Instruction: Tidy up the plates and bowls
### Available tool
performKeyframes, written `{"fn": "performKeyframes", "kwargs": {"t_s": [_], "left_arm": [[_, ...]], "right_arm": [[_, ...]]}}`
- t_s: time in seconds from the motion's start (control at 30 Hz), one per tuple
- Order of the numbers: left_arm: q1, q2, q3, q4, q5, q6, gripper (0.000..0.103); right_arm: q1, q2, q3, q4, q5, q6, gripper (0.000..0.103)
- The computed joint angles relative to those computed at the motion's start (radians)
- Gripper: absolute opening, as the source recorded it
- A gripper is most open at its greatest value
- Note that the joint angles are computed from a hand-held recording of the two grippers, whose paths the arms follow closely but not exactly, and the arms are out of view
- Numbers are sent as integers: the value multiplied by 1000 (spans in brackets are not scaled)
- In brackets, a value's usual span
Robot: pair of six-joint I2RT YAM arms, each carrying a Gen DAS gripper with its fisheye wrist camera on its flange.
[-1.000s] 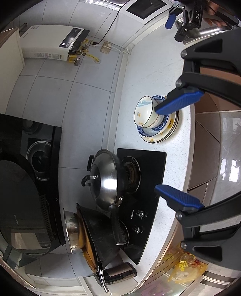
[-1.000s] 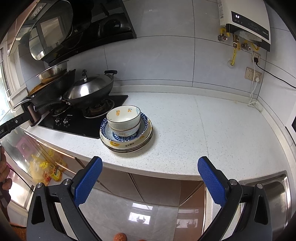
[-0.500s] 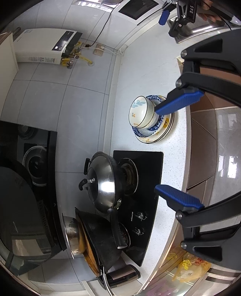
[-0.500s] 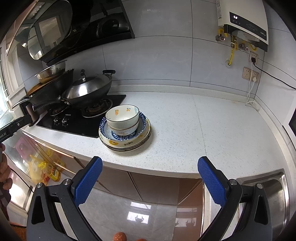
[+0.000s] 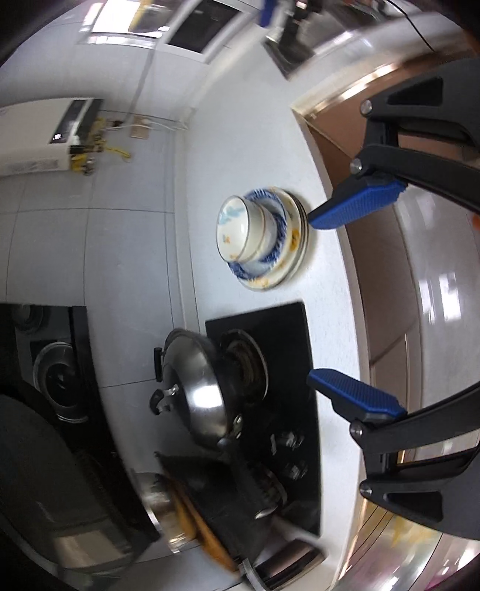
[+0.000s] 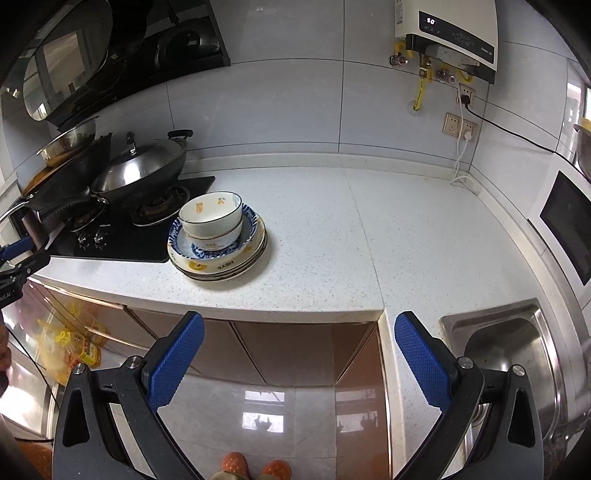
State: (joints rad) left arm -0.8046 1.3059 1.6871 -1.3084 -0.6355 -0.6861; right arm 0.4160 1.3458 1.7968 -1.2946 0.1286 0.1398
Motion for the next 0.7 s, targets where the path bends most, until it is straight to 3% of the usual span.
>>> {"fn": "performKeyframes", "kwargs": {"t_s": [0.23, 0.7], "left_arm": [[25, -49, -42, 32, 8, 5, 77], [2, -56, 3, -22, -20, -42, 77]], "right_arm": [[154, -4, 6, -40, 103, 96, 102], [229, 6, 11, -37, 122, 122, 102]]}}
